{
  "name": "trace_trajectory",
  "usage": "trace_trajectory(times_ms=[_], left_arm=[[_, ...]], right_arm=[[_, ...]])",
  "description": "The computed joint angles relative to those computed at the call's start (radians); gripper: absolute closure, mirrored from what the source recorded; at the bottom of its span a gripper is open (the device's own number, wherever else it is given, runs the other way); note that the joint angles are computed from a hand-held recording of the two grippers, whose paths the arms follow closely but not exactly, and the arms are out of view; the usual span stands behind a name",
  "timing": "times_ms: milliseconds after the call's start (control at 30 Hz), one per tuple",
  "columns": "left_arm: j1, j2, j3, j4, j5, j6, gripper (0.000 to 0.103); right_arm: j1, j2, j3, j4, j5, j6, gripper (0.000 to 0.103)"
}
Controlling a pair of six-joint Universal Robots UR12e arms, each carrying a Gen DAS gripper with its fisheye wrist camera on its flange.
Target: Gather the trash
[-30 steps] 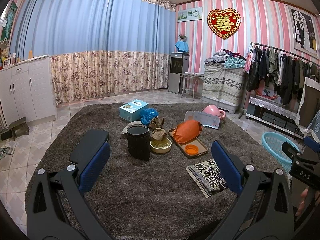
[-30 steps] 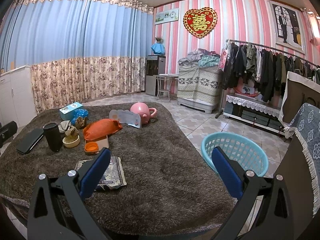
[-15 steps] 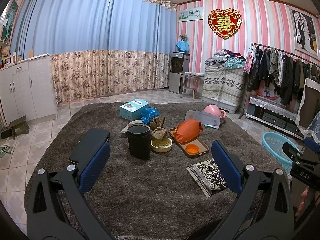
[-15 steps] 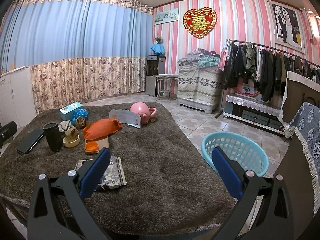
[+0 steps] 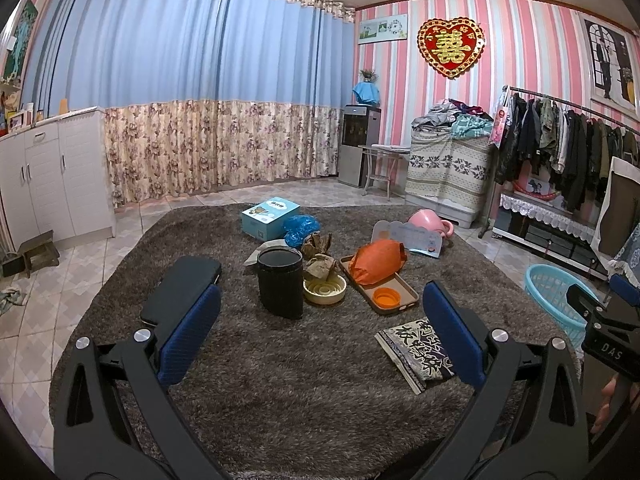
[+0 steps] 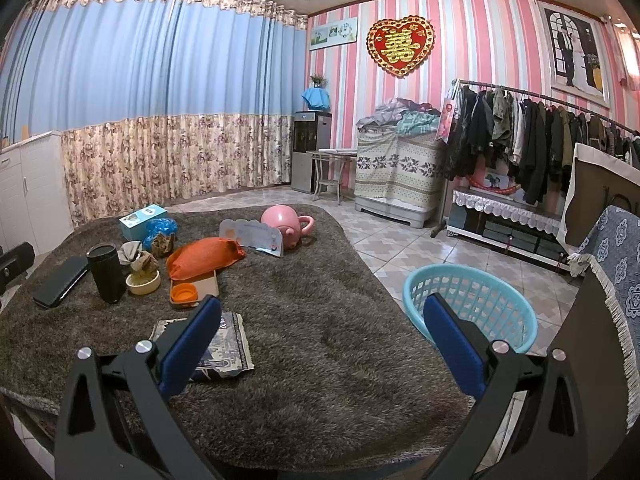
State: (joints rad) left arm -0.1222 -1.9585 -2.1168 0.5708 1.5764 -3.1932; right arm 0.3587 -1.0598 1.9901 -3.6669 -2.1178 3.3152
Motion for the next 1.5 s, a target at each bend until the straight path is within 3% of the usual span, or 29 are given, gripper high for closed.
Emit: trace_trajectory(times_ms=[667, 1300, 1400, 1500], left_arm=[[0.002, -0.003, 0.001, 0.006, 0.002, -0.004, 0.005], [0.0, -0.038, 0.025, -0.013, 0.054, -0.008, 0.005], [0.007, -0.046, 0.035, -0.024, 0.061, -0.014, 0.005], [0.015, -0.049, 0.04, -0.029, 0.069, -0.023, 0.005]], right_arm=[[-0.001, 0.0, 0.008, -0.003, -0.012, -0.006, 0.004], [-0.014, 0.04, -0.018, -0.01, -0.023, -0.012, 0.004], [-0.025, 0.028, -0.025, 0.08, 0.012, -0.002, 0.004], [-0.027, 0.04, -0.037, 0.075, 0.025, -0.023, 0.004]])
